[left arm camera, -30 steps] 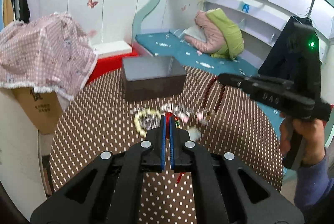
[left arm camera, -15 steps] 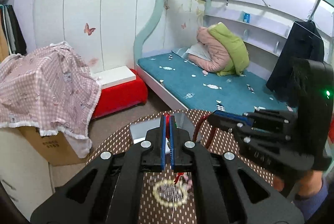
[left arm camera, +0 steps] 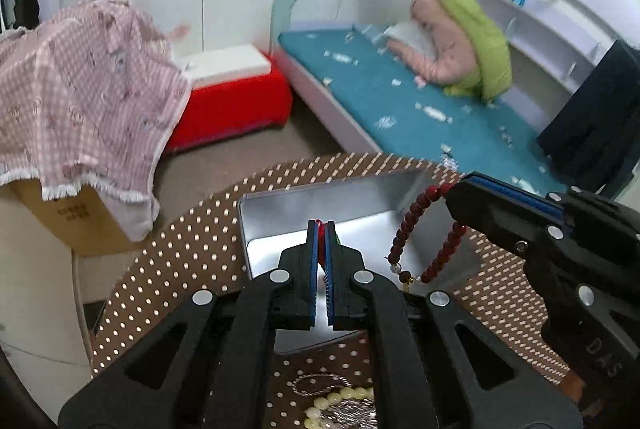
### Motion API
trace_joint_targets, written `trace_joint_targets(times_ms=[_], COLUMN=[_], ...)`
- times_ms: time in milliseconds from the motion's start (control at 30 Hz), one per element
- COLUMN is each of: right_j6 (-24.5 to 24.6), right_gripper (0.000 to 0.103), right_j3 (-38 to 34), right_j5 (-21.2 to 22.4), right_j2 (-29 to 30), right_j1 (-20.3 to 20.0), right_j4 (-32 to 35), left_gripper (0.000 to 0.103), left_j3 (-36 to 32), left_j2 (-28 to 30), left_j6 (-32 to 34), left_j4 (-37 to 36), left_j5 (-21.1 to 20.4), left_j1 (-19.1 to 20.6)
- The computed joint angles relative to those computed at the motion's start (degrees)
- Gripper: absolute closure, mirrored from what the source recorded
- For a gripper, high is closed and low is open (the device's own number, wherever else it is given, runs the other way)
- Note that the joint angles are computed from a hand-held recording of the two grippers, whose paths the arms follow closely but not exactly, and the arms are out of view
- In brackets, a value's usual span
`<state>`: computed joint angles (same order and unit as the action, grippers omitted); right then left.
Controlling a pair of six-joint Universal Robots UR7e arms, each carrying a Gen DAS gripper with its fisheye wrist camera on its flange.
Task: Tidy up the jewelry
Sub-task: 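Carry both bracelets into the grey box and open both tools, then grasp the white jade pendant with the left tool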
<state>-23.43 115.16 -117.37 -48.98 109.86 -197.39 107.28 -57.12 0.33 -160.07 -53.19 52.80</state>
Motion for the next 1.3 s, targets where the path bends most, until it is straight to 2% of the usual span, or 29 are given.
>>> trace_joint_targets(times_ms=[133, 433, 500, 533, 667, 767, 833, 900, 967, 1167, 1300], right_j6=[0.7, 2.4, 2.9, 3.3, 4.3, 4.9, 5.3, 5.2, 4.8, 2.3, 0.2], right_gripper=[0.096, 0.096, 0.096, 0.096, 0.093, 0.093, 0.084, 0.07, 0.066, 0.056, 0.051], right_j3=[-0.9, -0.9, -0.8, -0.6, 0.7, 1.6, 2.0, 2.8, 3.6, 8.0, 12.8], right_j5=[-0.8, -0.8, -0.3, 0.0, 1.1, 3.2, 3.4, 3.6, 4.0, 3.2, 1.2], right_j2=[1.3, 1.7, 1.5, 1.3, 0.1, -1.1, -1.5, -2.2, -3.1, -6.1, -7.6], right_j1=[-0.7, -2.1, -2.5, -2.8, -3.6, -4.2, -4.1, -3.9, -3.6, -1.6, -0.7], right_j4=[1.8, 5.0, 5.5, 5.9, 6.2, 6.8, 6.1, 4.8, 3.5, -1.5, -6.8], left_gripper=[0.1, 0.099, 0.089, 0.087, 0.065, 0.064, 0.059, 0.058, 0.051, 0.051, 0.04], left_j3=[-0.5, 0.9, 1.4, 1.7, 2.3, 2.8, 3.5, 4.7, 5.9, 13.0, 20.4], left_j2=[1.6, 2.9, 3.1, 3.0, 2.4, 1.8, 1.0, -0.3, -1.5, -7.2, -11.2], left_j6=[0.2, 2.0, 3.6, 3.9, 3.3, 3.2, 2.4, 1.9, 2.1, 2.3, 1.8], left_j4=[0.1, -1.0, -2.5, -3.0, -4.4, -4.9, -5.5, -6.6, -8.5, -14.9, -19.9], left_j5=[0.7, 3.0, 4.4, 4.3, 3.7, 3.5, 3.3, 2.3, 2.5, 4.6, 7.7], left_j1=[1.2, 0.0, -0.5, -0.5, -0.7, -0.8, -1.1, -1.5, -2.1, -5.4, -8.9])
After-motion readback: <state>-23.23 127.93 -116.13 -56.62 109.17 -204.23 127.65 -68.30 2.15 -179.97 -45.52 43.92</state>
